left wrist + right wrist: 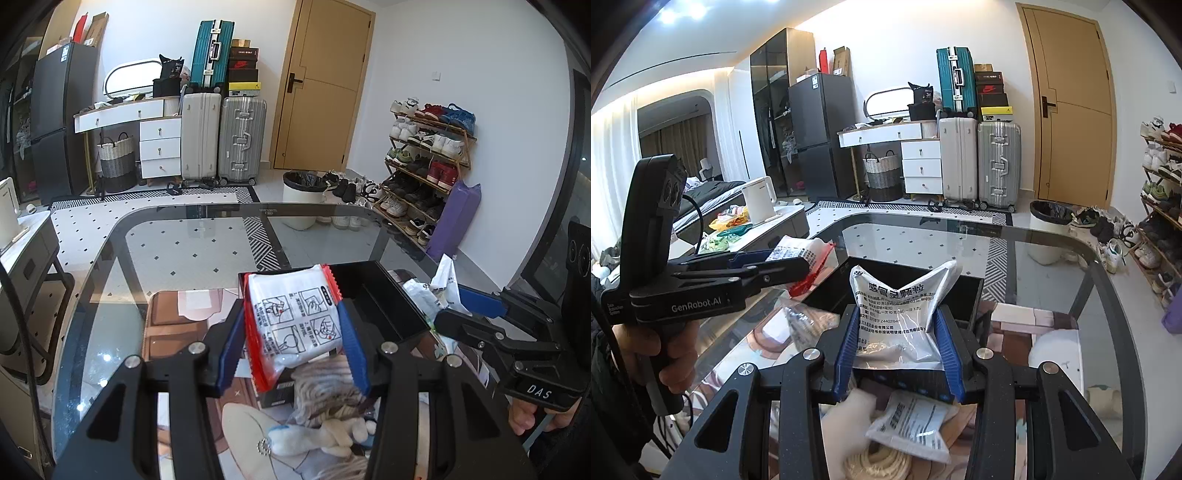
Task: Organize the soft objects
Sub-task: 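Lift both held packets and carry them over the black box, then open both tools to drop the packets into the black box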
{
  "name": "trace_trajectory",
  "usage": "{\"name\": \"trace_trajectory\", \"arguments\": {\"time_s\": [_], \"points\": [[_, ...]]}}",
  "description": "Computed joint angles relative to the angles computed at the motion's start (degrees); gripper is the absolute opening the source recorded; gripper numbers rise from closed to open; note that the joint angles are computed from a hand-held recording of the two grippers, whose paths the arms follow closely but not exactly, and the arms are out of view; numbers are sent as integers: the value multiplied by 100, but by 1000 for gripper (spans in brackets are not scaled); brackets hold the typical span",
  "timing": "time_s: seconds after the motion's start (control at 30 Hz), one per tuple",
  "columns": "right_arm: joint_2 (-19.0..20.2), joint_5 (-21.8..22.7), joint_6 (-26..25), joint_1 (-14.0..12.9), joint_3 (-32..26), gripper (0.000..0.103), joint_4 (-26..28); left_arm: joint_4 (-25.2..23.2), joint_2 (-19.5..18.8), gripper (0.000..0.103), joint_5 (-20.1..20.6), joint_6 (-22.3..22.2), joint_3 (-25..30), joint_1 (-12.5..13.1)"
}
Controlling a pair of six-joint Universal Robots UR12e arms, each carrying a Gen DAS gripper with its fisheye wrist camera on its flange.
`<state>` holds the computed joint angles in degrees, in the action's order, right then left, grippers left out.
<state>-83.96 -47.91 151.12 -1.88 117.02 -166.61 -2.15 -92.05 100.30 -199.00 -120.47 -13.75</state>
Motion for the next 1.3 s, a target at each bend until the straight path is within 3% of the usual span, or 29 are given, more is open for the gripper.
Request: {"name": "trace_trajectory", "arguments": {"time_s": [0.6,1.3], "points": [[443,-297,-103,206,-328,41,75,-38,-423,48,-197,53,244,49],[526,-492,-188,261,-444,41,570,-174,-401,49,-449,199,158,81]]}}
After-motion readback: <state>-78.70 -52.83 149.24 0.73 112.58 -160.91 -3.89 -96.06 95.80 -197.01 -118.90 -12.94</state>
